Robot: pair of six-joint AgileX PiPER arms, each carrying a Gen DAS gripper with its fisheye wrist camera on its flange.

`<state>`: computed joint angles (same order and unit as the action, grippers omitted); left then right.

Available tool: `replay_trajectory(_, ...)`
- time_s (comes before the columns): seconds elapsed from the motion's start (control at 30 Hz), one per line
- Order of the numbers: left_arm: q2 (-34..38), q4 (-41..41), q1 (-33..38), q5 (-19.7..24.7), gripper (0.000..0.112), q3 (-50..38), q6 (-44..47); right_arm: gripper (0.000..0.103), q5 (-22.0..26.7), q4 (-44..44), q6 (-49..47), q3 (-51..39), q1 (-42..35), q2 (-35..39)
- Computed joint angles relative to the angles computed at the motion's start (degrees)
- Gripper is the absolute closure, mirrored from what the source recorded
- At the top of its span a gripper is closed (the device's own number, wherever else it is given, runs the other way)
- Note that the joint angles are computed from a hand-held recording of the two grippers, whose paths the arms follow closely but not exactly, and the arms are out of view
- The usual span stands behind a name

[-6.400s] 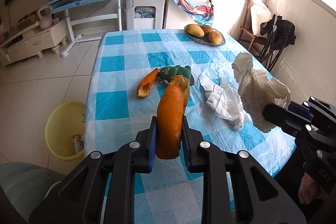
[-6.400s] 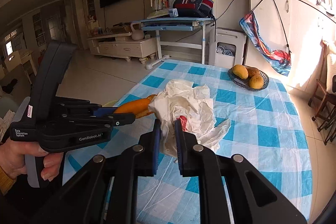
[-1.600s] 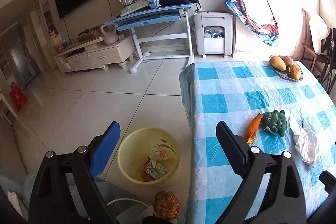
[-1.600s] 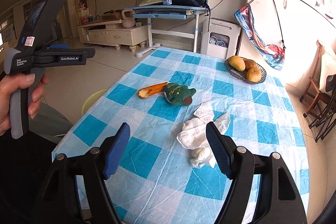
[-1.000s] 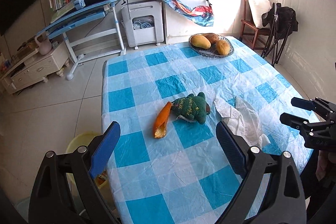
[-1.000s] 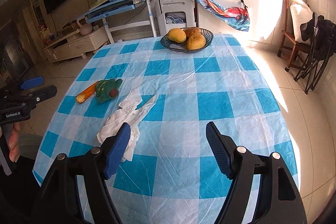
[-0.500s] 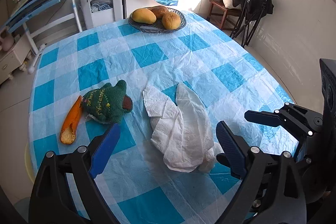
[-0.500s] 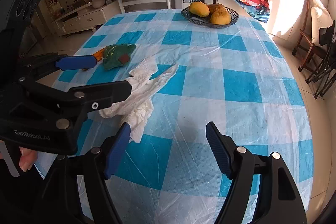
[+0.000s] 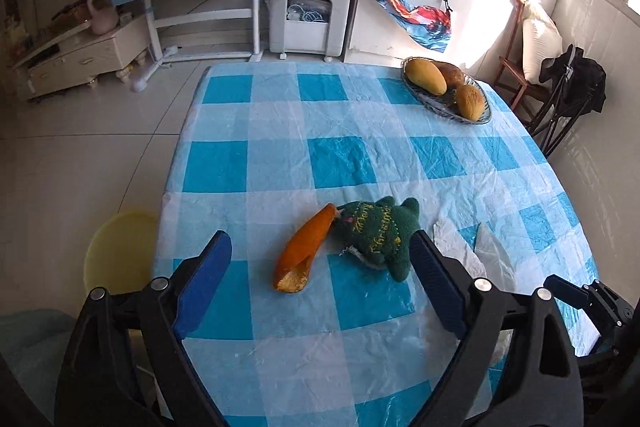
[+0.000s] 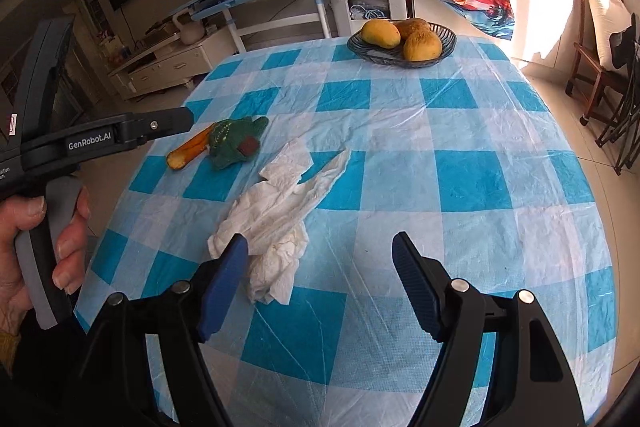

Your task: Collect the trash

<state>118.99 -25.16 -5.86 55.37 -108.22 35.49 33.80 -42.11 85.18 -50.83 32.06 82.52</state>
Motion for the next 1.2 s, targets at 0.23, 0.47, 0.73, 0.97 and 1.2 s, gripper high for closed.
replay_trajectory(0.23,9.72,7.33,0.20,5.21,0.028,-12.99,-8.41,0.046,-9.92,-0.60,5.26,-0.44,-6.52,4.31)
replay_trajectory(0.47,8.04,9.94,-3.14,-0.56,0.044,-6.65,-4.07,0.088,-5.67,-6.91,8.50,-1.88,-2.91,5.06)
replay_trajectory(0.73,0.31,7.01,-2.63,-2.41,0.097,4.33,5.01,0.096,-0.79,-15.07,14.40,0.28,2.85,0.19)
replay_trajectory(0.97,-8.22,2.14,2.76,-1.15,0.096,14.45,13.74,0.096,-4.21,-16.95,14.48,1.97,3.97,-3.91)
replay_trajectory(1.2,-9.05,4.01,2.41,-3.75,0.083,18.61,13.13,0.029,0.53,-5.72,-0.40,-7.03,2.80,6.02)
